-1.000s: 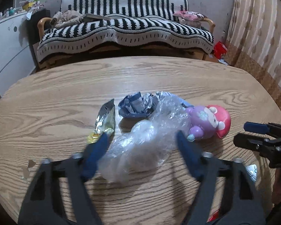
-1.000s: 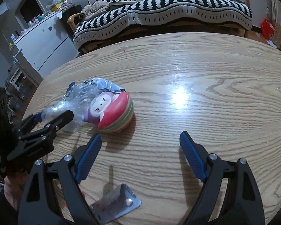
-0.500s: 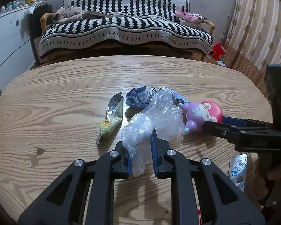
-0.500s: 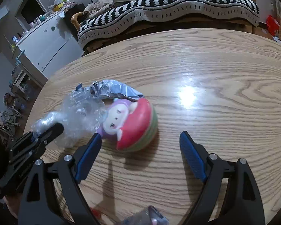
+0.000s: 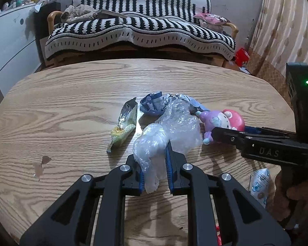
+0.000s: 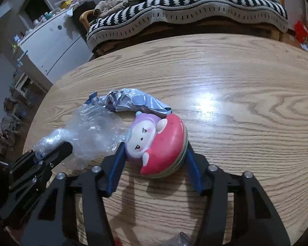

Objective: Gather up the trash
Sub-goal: 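Grasp the pink-red toy ball with the right gripper and lift it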

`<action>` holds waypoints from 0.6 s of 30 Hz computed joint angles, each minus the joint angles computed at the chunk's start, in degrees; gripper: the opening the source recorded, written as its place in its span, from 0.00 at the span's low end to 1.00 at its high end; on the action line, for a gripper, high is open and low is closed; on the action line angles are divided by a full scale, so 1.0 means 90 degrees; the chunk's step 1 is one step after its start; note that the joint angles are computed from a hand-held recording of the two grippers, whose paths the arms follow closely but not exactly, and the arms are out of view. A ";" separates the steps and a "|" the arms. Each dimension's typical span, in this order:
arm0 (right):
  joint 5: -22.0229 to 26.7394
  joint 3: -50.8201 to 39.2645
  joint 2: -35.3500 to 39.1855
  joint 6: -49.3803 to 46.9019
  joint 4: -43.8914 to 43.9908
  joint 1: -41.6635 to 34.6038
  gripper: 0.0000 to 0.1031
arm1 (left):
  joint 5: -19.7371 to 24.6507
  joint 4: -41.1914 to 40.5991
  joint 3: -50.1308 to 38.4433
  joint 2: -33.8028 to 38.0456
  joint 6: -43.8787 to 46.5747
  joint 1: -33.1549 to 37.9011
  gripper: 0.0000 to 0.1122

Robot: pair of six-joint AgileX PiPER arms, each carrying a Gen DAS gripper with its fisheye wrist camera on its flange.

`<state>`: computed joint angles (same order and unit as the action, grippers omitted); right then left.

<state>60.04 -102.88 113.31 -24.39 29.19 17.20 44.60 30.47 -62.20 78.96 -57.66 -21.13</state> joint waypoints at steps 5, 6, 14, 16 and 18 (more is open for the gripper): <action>-0.0089 0.0231 -0.0270 -0.0131 0.0149 -0.0214 0.50 | 0.0063 0.0068 -0.0053 -0.0009 -0.0120 -0.0098 0.14; -0.0080 0.0270 -0.0321 -0.0171 0.0189 -0.0280 0.50 | 0.0088 0.0093 -0.0068 -0.0018 -0.0165 -0.0129 0.14; 0.0053 0.0662 -0.0853 -0.0707 0.0391 -0.1190 0.50 | 0.0289 0.0200 -0.0590 0.0228 -0.0460 -0.0572 0.14; 0.0127 0.0753 -0.0992 -0.0895 0.0436 -0.1517 0.50 | 0.0366 0.0242 -0.0920 0.0437 -0.0525 -0.0819 0.14; 0.0214 0.0805 -0.1102 -0.1088 0.0491 -0.1865 0.50 | 0.0425 0.0244 -0.1284 0.0669 -0.0497 -0.1037 0.14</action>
<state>61.96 -95.64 103.40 -34.19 33.61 0.42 48.43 32.66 -73.75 84.99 -62.13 -30.47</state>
